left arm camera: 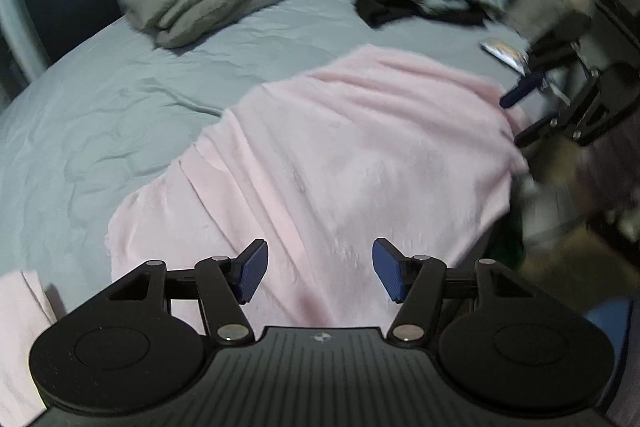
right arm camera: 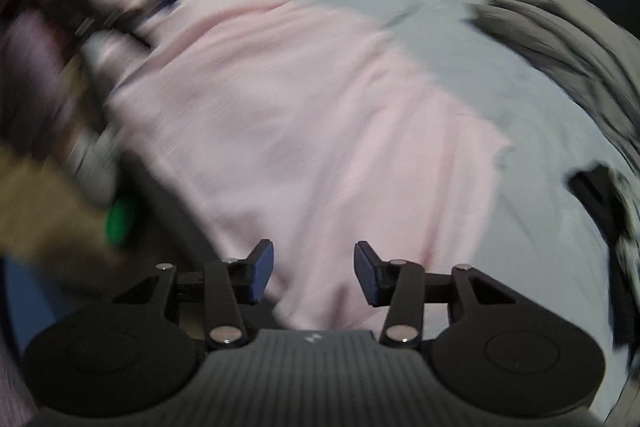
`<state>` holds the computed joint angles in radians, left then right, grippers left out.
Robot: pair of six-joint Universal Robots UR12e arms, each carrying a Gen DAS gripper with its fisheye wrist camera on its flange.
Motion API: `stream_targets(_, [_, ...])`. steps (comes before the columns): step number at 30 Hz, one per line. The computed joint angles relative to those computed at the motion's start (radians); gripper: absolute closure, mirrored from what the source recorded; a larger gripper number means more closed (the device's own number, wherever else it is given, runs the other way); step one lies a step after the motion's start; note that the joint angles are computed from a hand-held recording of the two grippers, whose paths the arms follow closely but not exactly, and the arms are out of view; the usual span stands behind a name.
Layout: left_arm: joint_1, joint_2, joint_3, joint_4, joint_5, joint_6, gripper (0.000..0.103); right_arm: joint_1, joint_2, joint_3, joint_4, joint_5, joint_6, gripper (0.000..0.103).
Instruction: Fold clothes
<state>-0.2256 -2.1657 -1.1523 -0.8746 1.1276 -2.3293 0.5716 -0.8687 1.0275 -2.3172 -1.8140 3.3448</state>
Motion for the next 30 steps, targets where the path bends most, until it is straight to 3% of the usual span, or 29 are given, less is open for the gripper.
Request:
stream_targets(5, [-0.013, -0.029, 0.027, 0.069, 0.015, -0.186, 0.047, -0.017, 0.000, 0.009, -0.042, -0.077, 0.217, 0.055])
stream_targets(10, [-0.021, -0.054, 0.051, 0.130, 0.092, -0.289, 0.047, -0.033, 0.015, -0.014, 0.002, -0.149, 0.322, 0.054])
stream_targets(13, [-0.020, -0.071, 0.075, 0.135, 0.127, -0.342, 0.047, -0.051, 0.012, -0.005, 0.011, -0.150, 0.428, 0.054])
stream_targets(21, [-0.025, -0.113, 0.129, 0.115, 0.193, -0.372, 0.047, -0.094, 0.016, 0.026, -0.017, -0.046, 0.606, 0.054])
stream_targets(30, [-0.034, -0.143, 0.175, 0.076, 0.176, -0.355, 0.047, -0.110, 0.046, 0.011, -0.043, 0.042, 0.659, 0.054])
